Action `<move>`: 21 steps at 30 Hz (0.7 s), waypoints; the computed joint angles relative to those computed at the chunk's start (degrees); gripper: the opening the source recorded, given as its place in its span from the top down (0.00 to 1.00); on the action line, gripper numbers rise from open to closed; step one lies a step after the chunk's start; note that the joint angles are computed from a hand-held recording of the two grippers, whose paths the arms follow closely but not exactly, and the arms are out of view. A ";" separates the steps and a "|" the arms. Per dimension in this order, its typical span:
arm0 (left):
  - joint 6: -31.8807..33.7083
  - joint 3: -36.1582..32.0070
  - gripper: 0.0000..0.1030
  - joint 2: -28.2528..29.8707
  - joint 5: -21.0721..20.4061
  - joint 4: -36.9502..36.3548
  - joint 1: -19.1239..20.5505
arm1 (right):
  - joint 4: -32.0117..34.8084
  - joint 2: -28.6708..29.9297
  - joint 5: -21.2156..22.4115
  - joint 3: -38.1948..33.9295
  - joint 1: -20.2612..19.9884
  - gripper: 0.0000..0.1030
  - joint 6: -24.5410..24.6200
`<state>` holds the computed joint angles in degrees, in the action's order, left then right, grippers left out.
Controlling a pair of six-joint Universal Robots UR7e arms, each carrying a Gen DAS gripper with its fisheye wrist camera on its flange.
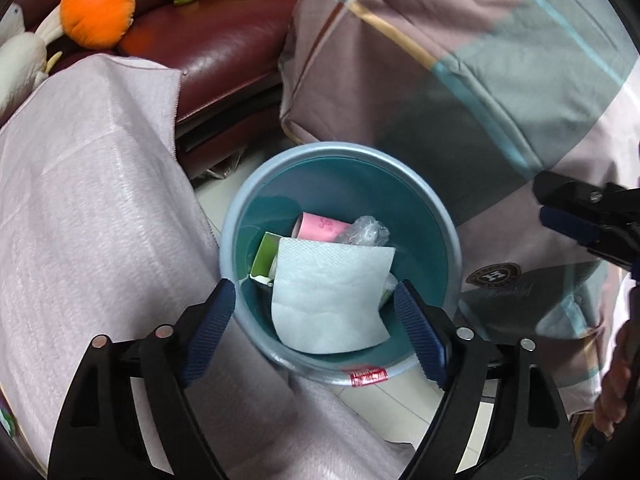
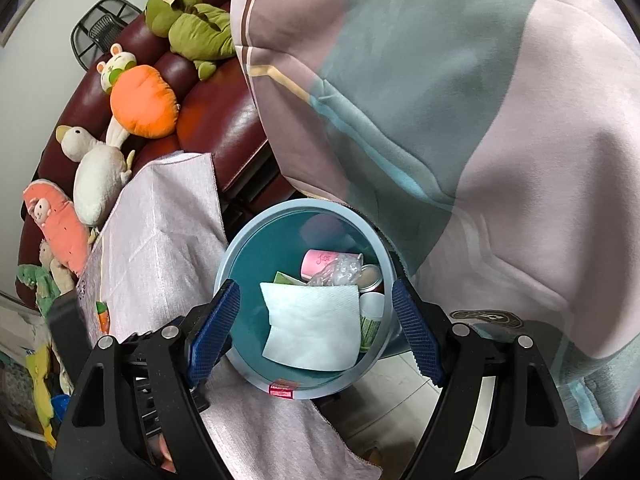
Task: Collect trash
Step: 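Carry the paper towel to the teal bin and release it while the right tool drops the plastic bag, then move both tools back over the table toward the snack wrappers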
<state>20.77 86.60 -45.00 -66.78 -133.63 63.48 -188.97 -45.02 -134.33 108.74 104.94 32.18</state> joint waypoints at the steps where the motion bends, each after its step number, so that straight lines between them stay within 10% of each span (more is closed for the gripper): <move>1: -0.28 0.12 0.18 -0.43 -0.31 0.09 0.12 | 0.59 0.06 0.16 -0.27 0.03 0.27 0.24; 21: -1.76 4.63 0.15 -13.64 -2.86 -0.25 4.30 | 10.68 6.46 0.53 -10.78 6.46 0.24 0.89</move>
<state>19.01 91.23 -58.64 -69.64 -133.88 67.78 -178.29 -38.56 -133.80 97.96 111.40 33.06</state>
